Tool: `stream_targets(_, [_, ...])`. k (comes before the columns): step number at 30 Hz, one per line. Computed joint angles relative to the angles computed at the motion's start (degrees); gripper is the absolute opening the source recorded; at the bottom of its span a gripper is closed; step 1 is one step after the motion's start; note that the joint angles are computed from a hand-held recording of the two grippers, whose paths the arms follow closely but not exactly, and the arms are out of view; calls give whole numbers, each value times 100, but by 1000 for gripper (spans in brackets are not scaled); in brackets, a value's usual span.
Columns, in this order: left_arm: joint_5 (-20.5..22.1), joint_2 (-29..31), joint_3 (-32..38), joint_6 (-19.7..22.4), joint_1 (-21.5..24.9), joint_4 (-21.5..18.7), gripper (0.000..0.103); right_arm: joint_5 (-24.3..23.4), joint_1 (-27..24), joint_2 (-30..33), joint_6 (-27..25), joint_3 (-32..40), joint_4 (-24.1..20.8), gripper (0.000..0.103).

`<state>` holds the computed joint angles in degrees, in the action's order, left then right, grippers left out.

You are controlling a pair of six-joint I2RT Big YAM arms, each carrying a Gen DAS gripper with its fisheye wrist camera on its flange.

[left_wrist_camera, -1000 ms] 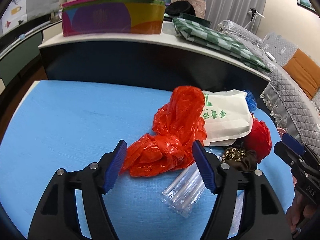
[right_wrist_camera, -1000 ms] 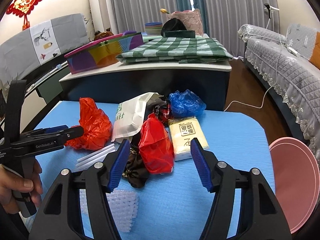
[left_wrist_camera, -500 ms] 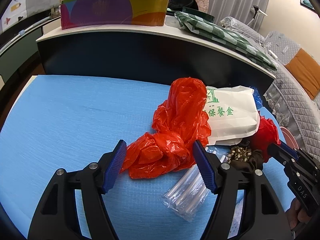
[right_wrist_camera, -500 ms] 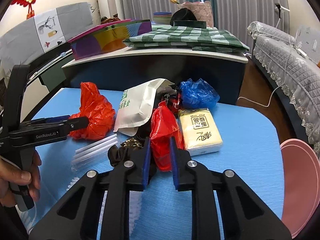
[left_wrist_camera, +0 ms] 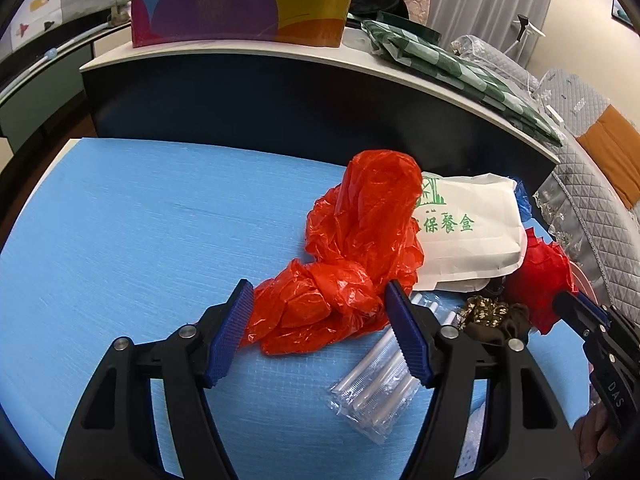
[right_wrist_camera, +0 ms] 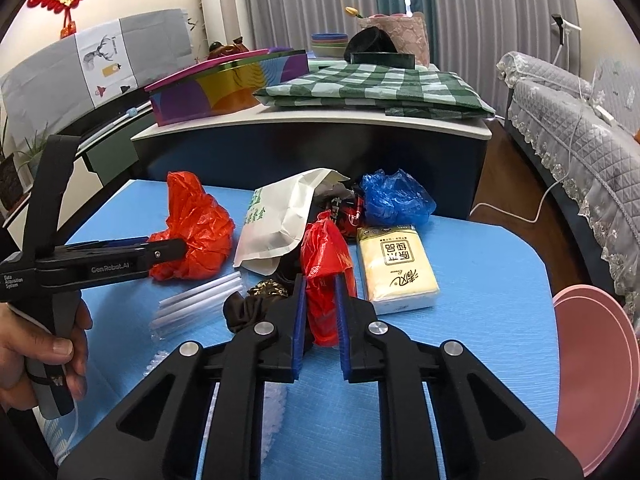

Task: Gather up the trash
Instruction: 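Grasp the orange-red bag with the left tool while the right tool grasps the red bag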

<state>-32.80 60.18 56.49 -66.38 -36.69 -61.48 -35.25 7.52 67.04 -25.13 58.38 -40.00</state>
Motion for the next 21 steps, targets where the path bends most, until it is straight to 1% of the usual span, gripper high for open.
stream_targets(3, [-78,-69,2,41,-31,48,51,-27,-34,-29,2,-7,-5,14])
stream_targets(6, [-202,-69,54,38,-127,-31,47,-31,-56,-60,-12,-10,-25,14])
stream_targets(12, [-466,-104,173,20,-280,-197,44,-47,-82,-198,-96,-19,-84,13])
stream_targets(16, [-692,-92,294,-113,-451,-379,44,-34,-124,-336,-164,-47,-56,12])
stream_targets(19, [-803,-90,351,-189,-529,-470,44,-58,-178,-418,-192,-63,-61,9])
stream_targets(21, [-859,-95,383,-258,-586,-552,44,-96,-217,-447,-207,-65,-94,9])
